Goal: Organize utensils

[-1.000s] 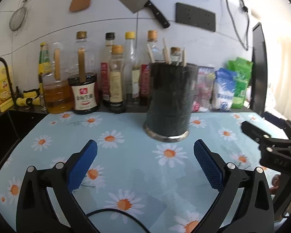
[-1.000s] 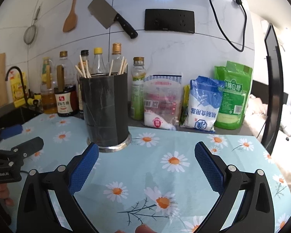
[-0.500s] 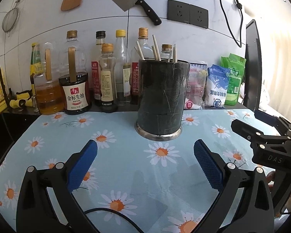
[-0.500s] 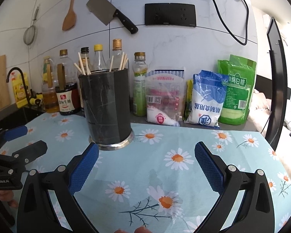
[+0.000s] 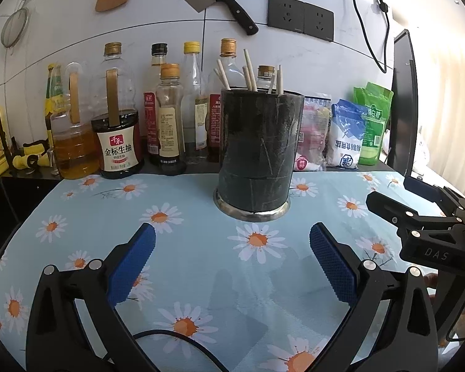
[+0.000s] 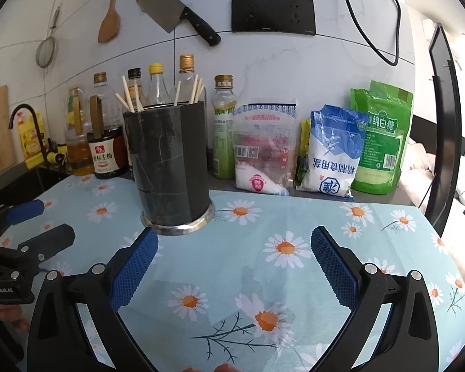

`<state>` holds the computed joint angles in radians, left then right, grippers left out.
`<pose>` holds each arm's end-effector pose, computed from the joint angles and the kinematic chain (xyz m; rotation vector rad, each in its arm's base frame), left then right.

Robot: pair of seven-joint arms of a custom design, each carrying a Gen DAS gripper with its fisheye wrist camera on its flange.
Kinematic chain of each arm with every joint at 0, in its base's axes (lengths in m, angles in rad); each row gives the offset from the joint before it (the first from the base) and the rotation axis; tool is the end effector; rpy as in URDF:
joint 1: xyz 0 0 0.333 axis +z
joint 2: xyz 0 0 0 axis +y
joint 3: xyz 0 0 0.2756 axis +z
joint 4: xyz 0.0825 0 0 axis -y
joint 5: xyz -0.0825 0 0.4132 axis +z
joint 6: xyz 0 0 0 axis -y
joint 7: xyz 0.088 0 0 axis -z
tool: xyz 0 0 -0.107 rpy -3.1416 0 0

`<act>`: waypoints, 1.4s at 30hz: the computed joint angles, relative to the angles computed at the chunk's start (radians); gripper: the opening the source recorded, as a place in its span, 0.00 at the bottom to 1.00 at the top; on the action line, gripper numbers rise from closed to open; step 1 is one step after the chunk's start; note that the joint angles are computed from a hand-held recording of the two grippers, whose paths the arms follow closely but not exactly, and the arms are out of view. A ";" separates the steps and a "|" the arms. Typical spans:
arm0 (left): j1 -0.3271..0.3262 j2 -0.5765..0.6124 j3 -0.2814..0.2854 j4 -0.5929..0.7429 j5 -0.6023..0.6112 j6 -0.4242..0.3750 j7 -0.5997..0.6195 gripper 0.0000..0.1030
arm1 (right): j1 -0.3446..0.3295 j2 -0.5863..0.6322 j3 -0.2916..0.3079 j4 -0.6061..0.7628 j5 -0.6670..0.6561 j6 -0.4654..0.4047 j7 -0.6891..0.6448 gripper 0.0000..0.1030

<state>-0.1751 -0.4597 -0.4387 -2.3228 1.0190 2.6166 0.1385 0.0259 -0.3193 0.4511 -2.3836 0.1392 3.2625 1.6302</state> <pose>0.4010 -0.3252 0.5218 -1.5613 1.4981 -0.9333 0.4720 0.2458 0.5238 -1.6696 1.1815 -0.7388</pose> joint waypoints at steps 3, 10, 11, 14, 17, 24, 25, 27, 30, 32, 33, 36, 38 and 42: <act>0.002 -0.005 -0.003 -0.002 0.004 -0.004 -0.011 0.94 | 0.005 0.001 -0.006 0.000 0.001 -0.005 0.003 0.92; 0.005 -0.016 -0.019 -0.004 0.036 -0.037 -0.050 0.94 | 0.041 0.010 -0.041 0.004 -0.003 -0.004 -0.009 0.92; 0.003 -0.017 -0.017 -0.005 0.037 -0.037 -0.053 0.94 | 0.043 0.010 -0.042 0.003 -0.002 -0.003 -0.009 0.92; -0.001 -0.018 -0.010 -0.008 0.035 -0.035 -0.054 0.94 | 0.065 0.014 -0.062 0.004 0.001 0.000 -0.021 0.92; -0.002 -0.019 -0.007 -0.010 0.032 -0.032 -0.054 0.94 | 0.081 0.017 -0.074 0.006 0.005 -0.004 -0.033 0.92; 0.000 -0.019 -0.007 -0.011 0.033 -0.027 -0.053 0.94 | 0.038 0.011 -0.034 0.009 -0.003 -0.015 -0.017 0.92; -0.001 -0.019 -0.007 -0.011 0.032 -0.027 -0.053 0.94 | 0.050 0.013 -0.046 0.009 -0.004 -0.016 -0.018 0.92; -0.001 -0.018 -0.006 -0.010 0.032 -0.025 -0.051 0.94 | 0.060 0.016 -0.057 0.012 -0.009 -0.023 -0.018 0.92; 0.000 -0.018 -0.006 -0.011 0.033 -0.022 -0.052 0.94 | 0.071 0.020 -0.070 0.016 -0.017 -0.032 -0.014 0.92; 0.000 -0.018 -0.008 -0.010 0.032 -0.025 -0.052 0.94 | 0.081 0.021 -0.079 0.016 -0.022 -0.031 -0.013 0.92; 0.000 -0.018 -0.007 -0.010 0.033 -0.023 -0.053 0.94 | 0.082 0.021 -0.080 0.016 -0.025 -0.031 -0.011 0.92; 0.000 -0.018 -0.004 -0.013 0.032 -0.013 -0.054 0.94 | 0.059 0.018 -0.060 0.015 -0.039 -0.031 0.002 0.92; -0.011 -0.015 0.012 -0.017 0.004 0.004 -0.030 0.94 | 0.057 0.018 -0.059 0.015 -0.045 -0.030 0.003 0.92; -0.007 -0.021 0.006 -0.022 -0.032 -0.018 -0.035 0.94 | 0.056 0.015 -0.057 0.012 -0.048 -0.024 0.004 0.92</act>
